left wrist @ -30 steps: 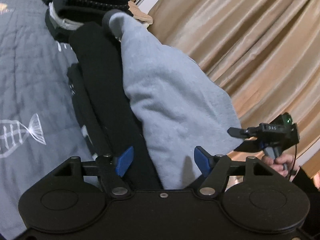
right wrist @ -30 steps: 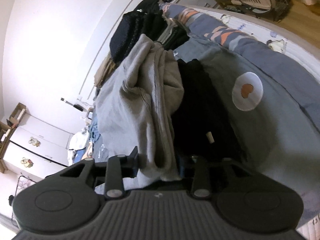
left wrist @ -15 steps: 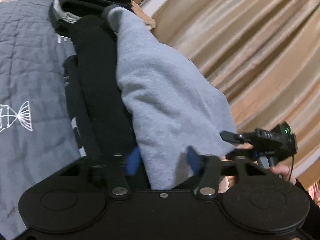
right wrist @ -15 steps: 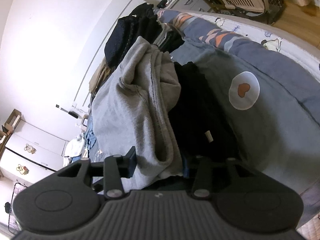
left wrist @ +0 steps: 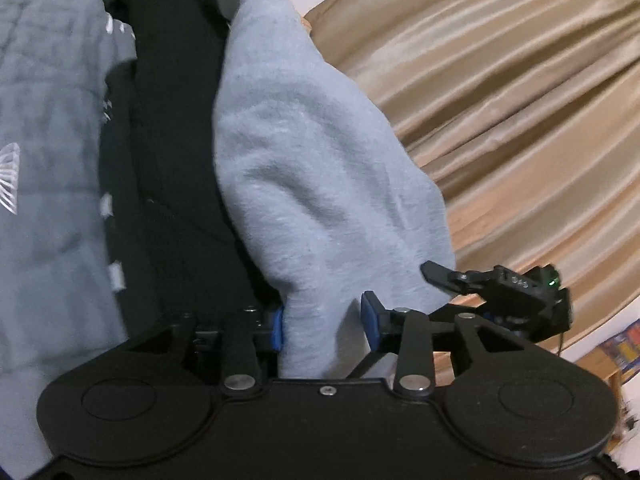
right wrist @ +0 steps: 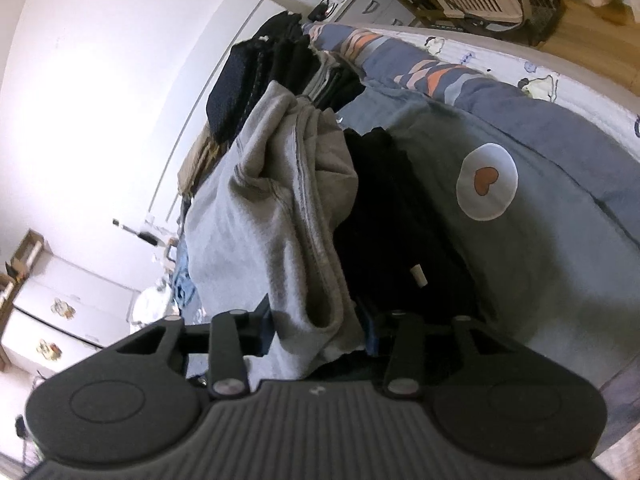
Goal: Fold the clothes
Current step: 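Lower the grey sweatshirt onto the folded black garment with both grippers, then open both grippers and release the grey sweatshirt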
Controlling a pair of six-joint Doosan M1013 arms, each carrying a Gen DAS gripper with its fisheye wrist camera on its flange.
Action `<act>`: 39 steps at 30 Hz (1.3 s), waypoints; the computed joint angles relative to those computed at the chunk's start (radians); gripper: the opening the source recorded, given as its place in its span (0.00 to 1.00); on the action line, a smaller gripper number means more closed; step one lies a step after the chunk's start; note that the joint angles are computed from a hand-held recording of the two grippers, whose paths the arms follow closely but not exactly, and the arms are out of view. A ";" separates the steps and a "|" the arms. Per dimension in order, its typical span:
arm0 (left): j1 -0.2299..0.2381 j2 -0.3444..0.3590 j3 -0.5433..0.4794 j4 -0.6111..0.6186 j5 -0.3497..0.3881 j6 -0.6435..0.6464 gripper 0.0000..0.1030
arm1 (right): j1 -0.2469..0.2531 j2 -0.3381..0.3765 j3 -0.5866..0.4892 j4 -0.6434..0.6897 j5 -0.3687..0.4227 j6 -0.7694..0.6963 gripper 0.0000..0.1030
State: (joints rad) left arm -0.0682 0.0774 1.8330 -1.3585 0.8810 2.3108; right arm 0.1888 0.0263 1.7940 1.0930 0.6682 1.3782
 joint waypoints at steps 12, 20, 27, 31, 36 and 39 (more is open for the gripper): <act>0.006 -0.057 0.028 0.164 0.041 -0.099 0.16 | 0.024 -0.012 -0.020 -0.233 0.022 0.056 0.22; 0.046 -0.119 0.028 0.225 0.079 -0.081 0.44 | -0.004 -0.060 -0.011 -0.330 0.058 0.094 0.35; 0.080 -0.153 0.018 0.118 -0.003 -0.036 0.57 | -0.004 -0.123 -0.007 -0.249 -0.049 -0.015 0.37; 0.032 -0.124 -0.050 0.118 -0.022 -0.036 0.58 | 0.018 -0.091 -0.030 -0.129 -0.054 -0.159 0.39; -0.035 -0.072 -0.136 0.127 -0.005 -0.050 0.63 | 0.050 -0.022 -0.075 -0.143 -0.038 -0.156 0.39; -0.058 -0.036 -0.178 0.154 0.014 -0.077 0.63 | 0.064 0.007 -0.090 -0.209 -0.038 -0.099 0.38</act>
